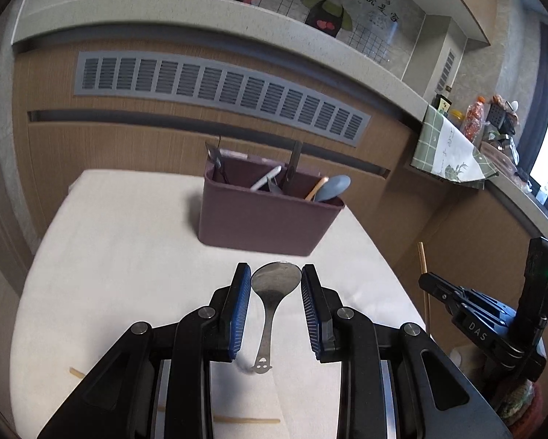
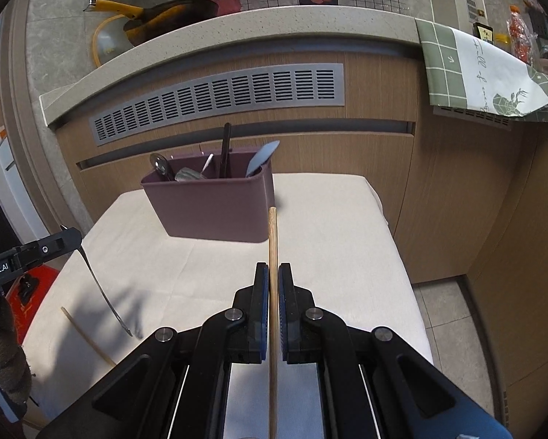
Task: Organize utensils
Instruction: 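Carry the silver spoon with the left tool while the right carries the chopstick to the caddy, then lower the silver spoon and chopstick into the maroon caddy and open both tools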
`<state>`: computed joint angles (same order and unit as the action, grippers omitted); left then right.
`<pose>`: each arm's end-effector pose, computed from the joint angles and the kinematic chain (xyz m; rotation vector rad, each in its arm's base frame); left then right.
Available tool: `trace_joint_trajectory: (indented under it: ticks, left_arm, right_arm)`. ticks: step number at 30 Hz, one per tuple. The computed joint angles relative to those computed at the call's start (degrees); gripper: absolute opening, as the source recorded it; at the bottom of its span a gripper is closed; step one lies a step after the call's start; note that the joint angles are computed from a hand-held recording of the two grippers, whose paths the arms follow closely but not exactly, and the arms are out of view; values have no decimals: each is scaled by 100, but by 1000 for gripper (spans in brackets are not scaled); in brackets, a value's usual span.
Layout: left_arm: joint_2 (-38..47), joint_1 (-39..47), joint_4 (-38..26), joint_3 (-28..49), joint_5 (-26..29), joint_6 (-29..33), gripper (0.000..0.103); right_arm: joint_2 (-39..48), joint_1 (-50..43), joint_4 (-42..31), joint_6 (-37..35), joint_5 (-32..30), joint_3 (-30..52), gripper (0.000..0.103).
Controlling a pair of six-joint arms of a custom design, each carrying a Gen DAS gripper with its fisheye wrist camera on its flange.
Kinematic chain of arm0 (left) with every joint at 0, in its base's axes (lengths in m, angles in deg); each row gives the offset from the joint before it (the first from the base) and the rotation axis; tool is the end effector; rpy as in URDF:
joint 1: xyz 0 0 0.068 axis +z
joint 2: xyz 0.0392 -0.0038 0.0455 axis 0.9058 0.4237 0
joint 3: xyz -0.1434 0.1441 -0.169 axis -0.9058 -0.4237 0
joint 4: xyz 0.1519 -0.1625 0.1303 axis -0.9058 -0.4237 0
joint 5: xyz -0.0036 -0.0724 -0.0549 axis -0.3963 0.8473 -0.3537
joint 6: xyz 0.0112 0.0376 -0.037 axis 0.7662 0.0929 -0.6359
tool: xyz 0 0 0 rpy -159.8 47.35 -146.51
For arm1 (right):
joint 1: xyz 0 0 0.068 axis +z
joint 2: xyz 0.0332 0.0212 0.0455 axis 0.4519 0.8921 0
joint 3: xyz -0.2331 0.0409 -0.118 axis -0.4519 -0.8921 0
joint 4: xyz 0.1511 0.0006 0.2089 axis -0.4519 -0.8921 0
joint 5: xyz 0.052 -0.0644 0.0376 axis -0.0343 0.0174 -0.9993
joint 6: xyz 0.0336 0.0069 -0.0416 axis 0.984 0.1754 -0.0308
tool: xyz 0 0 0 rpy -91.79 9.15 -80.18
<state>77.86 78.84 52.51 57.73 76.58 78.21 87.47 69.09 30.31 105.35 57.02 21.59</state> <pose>0.1421 0.0170 0.2514 -0.0212 2.1544 -0.4485 0.1731 0.1405 0.2313 -0.1748 2.1883 0.2535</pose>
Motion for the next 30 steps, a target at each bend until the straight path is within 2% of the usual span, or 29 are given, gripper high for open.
trace_joint_trajectory:
  ticks: [4,6,11,14,16,20,30]
  left_arm:
    - [297,166,170,524,158,-91,29]
    - [590,288,311,1073,351,-161,29]
    - [1630,332,683,2759,787,-404,29]
    - [2201,173,948,3330,498,-523,29]
    - [2578,73,1074,3530,319,-507,29]
    - [3347,21,1233,3690,358,-431,29]
    - [4856,-113,1759,3898,492,-515,29]
  right_arm:
    - [90,-16,263,-217,100,269,5]
    - [87,-96,431,-463,102,578,5]
    - [340,-367,815,-1223,-201,2058,5]
    - [762,-430,1272,-1583,-300,2816,5]
    - [1063,-490,1627,-1615,-448,3107,5]
    - [1534,-561,2818,-1857,-695,2936,5]
    - [3519,-949,3142,-1462,-991,3881,5]
